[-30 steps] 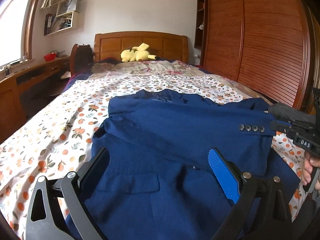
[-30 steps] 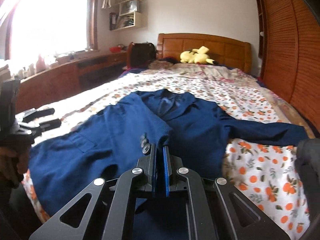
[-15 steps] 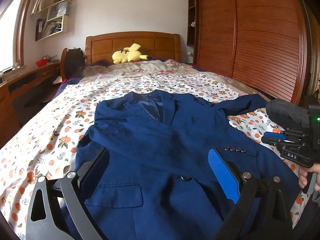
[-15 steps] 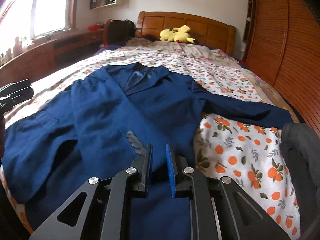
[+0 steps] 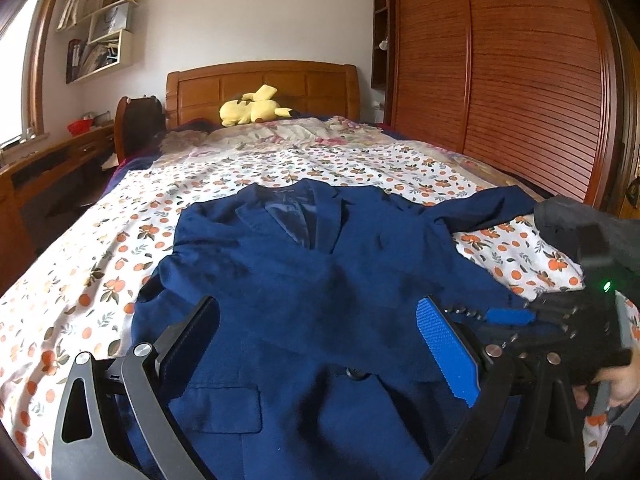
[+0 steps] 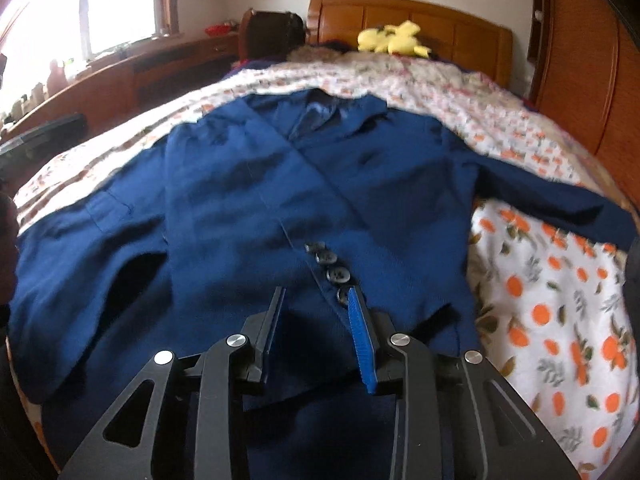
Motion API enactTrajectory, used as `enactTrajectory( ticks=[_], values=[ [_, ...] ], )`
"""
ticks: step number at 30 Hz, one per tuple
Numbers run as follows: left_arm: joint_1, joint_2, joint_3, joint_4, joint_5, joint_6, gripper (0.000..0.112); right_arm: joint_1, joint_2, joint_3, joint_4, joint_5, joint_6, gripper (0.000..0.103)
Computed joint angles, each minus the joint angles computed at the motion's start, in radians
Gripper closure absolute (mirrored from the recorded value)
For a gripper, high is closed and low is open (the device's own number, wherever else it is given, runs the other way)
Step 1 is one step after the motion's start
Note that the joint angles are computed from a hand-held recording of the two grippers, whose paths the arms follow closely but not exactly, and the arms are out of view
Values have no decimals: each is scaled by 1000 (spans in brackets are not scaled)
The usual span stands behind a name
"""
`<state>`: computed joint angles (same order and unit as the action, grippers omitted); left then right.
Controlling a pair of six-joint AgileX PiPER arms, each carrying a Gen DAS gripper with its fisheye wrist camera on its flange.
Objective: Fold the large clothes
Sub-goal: 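Open the right tool to release the cuff, then move the right tool over to the other blazer sleeve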
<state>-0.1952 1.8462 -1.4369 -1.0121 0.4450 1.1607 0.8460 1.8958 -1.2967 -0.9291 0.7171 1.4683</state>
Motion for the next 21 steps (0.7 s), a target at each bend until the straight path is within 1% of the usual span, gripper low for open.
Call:
enactTrajectory(
  ticks=[2,4,7,12,14,17,19,21],
  values=[
    [-10,8,-15,19,-3,-30,13,1,0,9,-12,-4,20,74],
    [-25,19,-33,34,-10,-57,13,11,9,-1,-19,16,20,74],
    [-49,37,-56,68,-29,-98,13,16,15,2,-35,19,35,74],
    [-98,79,-90,148,-72,-170,13,6,-10,44,-71,-25,87,74],
    [-109,90,-92,148,-82,-166,13,7,-14,48,-80,-27,96,74],
    [-123,101,-74,79,-112,-83,13,10,-25,59,-97,-30,116,74],
    [-124,106,-50,-34,-128,31,13,10,-44,75,-112,-32,144,74],
    [-115,113,-37,-123,-122,116,13,10,-70,94,-131,-32,175,74]
  ],
)
